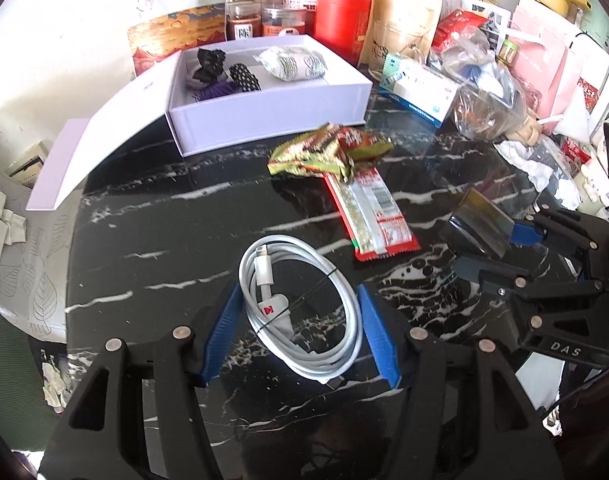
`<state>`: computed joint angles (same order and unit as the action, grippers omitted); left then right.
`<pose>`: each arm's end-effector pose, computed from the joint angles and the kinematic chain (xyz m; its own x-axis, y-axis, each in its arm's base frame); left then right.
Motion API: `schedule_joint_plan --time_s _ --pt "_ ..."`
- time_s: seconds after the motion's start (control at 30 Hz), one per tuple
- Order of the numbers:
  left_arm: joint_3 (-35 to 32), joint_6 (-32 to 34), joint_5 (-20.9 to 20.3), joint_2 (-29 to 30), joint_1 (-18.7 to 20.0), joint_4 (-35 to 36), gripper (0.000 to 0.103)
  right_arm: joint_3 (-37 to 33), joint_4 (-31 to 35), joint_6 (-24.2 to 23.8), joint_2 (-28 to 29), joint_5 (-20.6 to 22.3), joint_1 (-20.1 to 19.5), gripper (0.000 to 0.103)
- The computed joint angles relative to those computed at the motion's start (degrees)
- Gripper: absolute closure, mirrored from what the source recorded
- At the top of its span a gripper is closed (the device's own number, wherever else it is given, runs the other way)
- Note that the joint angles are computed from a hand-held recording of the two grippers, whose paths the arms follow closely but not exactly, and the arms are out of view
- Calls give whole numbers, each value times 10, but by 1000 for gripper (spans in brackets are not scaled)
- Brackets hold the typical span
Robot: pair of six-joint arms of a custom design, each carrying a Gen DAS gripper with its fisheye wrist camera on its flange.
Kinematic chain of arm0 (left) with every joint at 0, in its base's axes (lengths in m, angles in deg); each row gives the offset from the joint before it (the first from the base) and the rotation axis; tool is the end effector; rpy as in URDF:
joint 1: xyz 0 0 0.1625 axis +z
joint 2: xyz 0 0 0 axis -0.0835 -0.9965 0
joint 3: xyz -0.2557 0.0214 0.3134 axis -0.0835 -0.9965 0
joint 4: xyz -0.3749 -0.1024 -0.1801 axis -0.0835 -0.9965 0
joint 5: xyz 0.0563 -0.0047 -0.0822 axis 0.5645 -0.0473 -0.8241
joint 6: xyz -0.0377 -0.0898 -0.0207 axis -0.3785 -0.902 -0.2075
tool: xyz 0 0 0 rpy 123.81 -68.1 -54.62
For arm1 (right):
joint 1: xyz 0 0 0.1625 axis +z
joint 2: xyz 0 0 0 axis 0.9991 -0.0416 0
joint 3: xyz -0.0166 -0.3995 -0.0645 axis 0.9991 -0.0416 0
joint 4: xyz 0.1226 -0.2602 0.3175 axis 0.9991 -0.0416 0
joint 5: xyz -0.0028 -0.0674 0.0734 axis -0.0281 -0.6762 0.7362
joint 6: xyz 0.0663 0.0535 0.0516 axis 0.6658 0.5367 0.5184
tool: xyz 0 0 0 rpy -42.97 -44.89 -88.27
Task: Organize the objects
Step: 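Carry the cable coil in the left tool and dark case in the right tool toward the box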
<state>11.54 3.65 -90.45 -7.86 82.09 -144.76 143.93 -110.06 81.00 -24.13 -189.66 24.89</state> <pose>0.0141 -0.7066 0.2443 -0.5445 0.7101 -0.4464 0.7864 0.6173 0.0227 0.3051 -0.5863 -0.1020 -0.7456 0.1155 0.6563 -0.3722 0.7447 -0.5539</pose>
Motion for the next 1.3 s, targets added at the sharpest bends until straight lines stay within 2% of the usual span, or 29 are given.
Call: schedule_joint_plan --time_s 0.63,1.3 --pt "-50 -7 -13 16 -28 4 45 -29 -1 -64 -12 -3 7 57" --pt "-156 -6 -39 90 -51 32 45 -72 8 -125 -33 13 -6 57"
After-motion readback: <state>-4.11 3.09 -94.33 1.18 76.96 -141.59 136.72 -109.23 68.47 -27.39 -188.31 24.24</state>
